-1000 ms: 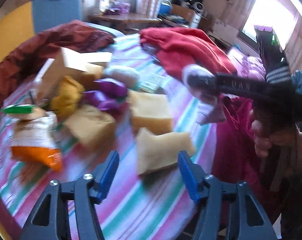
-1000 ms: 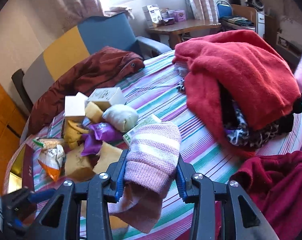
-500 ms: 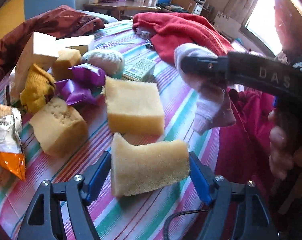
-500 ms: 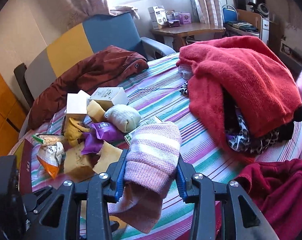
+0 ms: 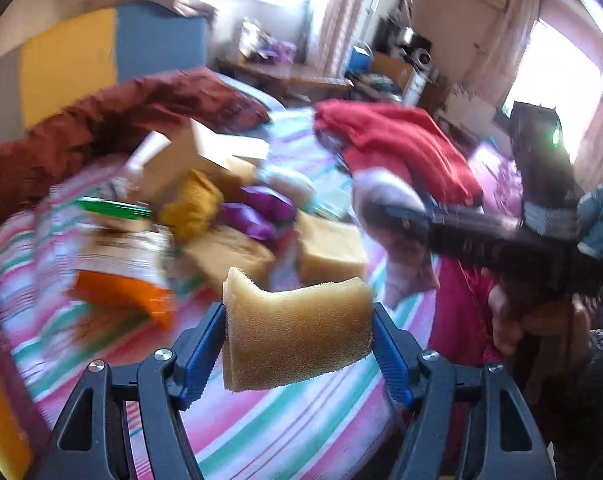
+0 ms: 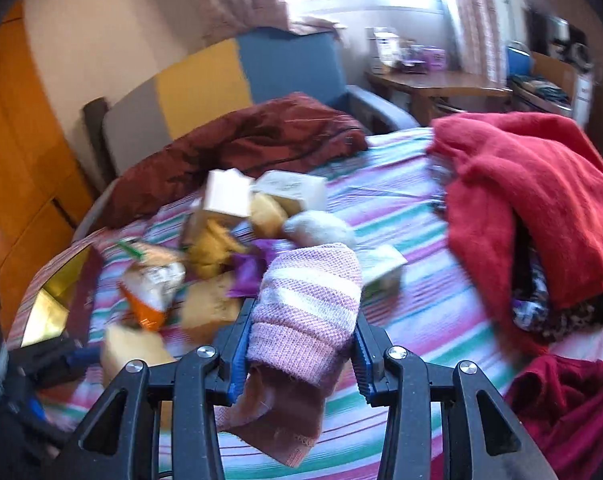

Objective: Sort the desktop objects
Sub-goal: 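Carry the sock and the yellow sponge over the gold tray with both grippers, then open both grippers to drop the sock and sponge into the gold tray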

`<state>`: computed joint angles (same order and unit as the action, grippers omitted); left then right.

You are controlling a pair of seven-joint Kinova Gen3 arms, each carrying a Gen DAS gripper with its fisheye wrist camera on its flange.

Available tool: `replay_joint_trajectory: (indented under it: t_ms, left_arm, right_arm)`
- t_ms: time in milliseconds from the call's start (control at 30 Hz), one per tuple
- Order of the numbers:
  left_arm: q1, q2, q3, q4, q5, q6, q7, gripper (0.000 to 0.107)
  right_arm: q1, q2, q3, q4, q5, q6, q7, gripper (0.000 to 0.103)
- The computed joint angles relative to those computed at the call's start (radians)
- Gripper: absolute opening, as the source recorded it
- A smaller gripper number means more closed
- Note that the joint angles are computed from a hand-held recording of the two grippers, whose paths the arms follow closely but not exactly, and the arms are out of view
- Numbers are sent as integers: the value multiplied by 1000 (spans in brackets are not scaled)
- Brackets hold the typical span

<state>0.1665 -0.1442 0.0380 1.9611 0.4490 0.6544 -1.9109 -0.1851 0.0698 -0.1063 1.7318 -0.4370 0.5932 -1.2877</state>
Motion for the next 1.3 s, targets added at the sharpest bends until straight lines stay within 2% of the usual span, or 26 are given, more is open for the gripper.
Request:
replay_joint_trajectory:
  t_ms: [133, 233, 500, 600, 800, 867, 900, 933, 967, 1133, 1233, 1300]
  left_arm:
    - [-50, -94, -55, 36, -33, 21, 44, 72]
    - [-112, -155, -80, 64, -98, 30, 111, 72]
    - [-279, -273, -238, 142, -213, 55, 188, 72]
    - [-339, -286, -303, 154, -251, 52, 193, 73]
    - [-519, -280, -302, 187, -392, -9, 280, 76]
    - [-546, -264, -316, 183, -420, -4, 293, 82]
    - [-562, -260, -323, 186, -430, -5, 298, 82]
    - [-569, -263, -335, 191, -430, -10, 299, 82]
    - [-558, -273, -366, 197, -424, -8, 284, 83]
    - [-546, -291, -479, 214, -380, -4, 212, 83]
    - [-564, -306, -494, 222, -361, 6, 207, 83]
    - [-584, -316, -479, 223, -361, 12, 222, 83]
  right_arm:
    - [-11, -5, -21, -2, -70, 21, 59, 43]
    - [-45, -9, -40, -8, -80, 30, 60, 43]
    - [-158, 65, -123, -97, -157, 81, 118, 44]
    - [-213, 113, -166, -153, -171, 93, 133, 44]
    - [-357, 266, -221, -370, -121, 133, 57, 44]
    - [-416, 320, -225, -448, -85, 140, 7, 49]
    - [-444, 351, -228, -492, -65, 152, -11, 58]
    - [-466, 380, -234, -532, -53, 166, -23, 74]
    - [-490, 405, -237, -567, -38, 183, -39, 79]
    - [-530, 456, -248, -615, -11, 238, -71, 83]
    - [-531, 486, -245, -628, -6, 299, -86, 86]
    - [-534, 506, -243, -640, -2, 346, -93, 86]
